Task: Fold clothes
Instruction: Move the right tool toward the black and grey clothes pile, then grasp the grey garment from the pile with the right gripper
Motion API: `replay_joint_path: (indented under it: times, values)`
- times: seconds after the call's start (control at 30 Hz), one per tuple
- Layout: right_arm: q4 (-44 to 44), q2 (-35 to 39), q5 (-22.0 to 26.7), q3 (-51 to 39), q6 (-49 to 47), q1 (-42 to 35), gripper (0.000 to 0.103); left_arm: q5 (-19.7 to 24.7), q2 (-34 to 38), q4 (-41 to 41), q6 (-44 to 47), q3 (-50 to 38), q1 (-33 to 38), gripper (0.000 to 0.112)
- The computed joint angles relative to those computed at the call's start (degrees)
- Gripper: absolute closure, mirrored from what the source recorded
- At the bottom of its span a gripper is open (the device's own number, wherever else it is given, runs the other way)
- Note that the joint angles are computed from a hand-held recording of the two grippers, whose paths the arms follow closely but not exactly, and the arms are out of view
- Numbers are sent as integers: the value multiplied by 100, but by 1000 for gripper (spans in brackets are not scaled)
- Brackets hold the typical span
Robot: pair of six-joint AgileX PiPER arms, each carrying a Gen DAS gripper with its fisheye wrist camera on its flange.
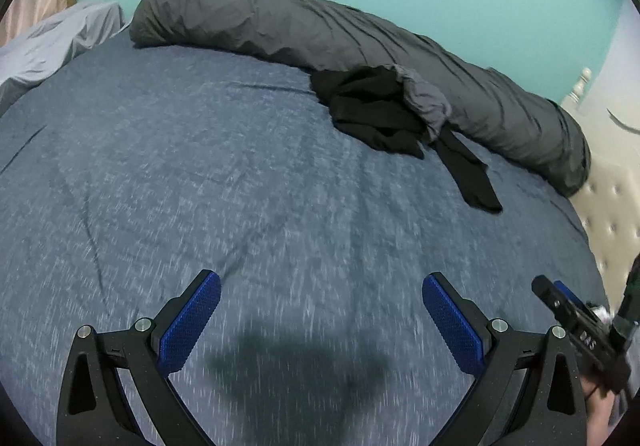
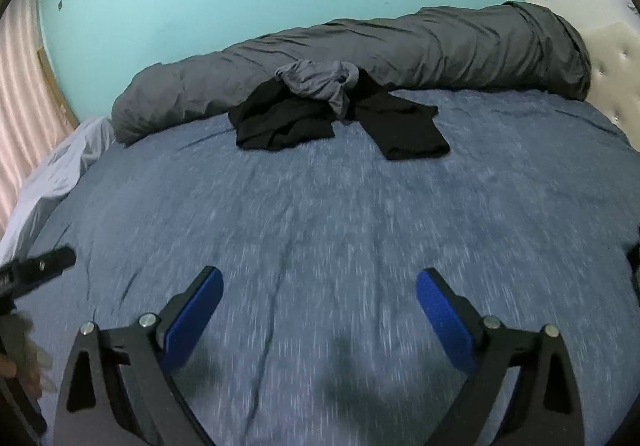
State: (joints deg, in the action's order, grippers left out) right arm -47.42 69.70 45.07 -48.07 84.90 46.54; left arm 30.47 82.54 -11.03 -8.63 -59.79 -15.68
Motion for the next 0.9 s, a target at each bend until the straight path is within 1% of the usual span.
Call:
replay_joint_path:
  times: [0.1,0.2,0.27,0.37,0.47,0.53,0.63,0.67,0.7,0.8,0.87,0.9]
  values:
    - [444,563,-843,-409,-957,-975,5,69,582,-27,-91,-493,136,10]
    - [1042,1190,-1378,-908,-1918,-1691,5,195,1170,-74,-223,-1022,256,10]
    - [1697,1641,-1661,-1317,-2718,-2162,5,316,1566,-92,-300,-1422,342,10]
    - [2789,2361,-1845,-2056,-3969,-2730,5,469,2123,-130,-321,-2057,423,10]
    - [3122,3208,-1337,-3179,-4794,-3058,5,564,2601,-128,-386,-2616,477,10]
    - [3011,3663,-1045,-3833,-4951,-3178,5,668,2927,-172,-367,-2994,511,10]
    - [3184,4347,-771,-4854,-5341,-3392,6,826,3413,-202,-320,-3569,539,10]
    - [3092,4635,-587,-5293,-5394,-3406,11,861,3543,-221,-314,-3721,550,10]
    - [3116,4880,-443,-5670,-5530,-3437,13,885,3648,-254,-307,-3842,566,10]
    - [3309,5574,-18,-6803,-5905,-3541,18,888,3866,-427,-185,-4059,615,10]
    - [3422,6069,362,-7652,-6104,-3594,26,854,3939,-497,-95,-4094,638,10]
    - [3481,6357,600,-8165,-6211,-3621,27,829,3948,-518,-52,-4065,648,10]
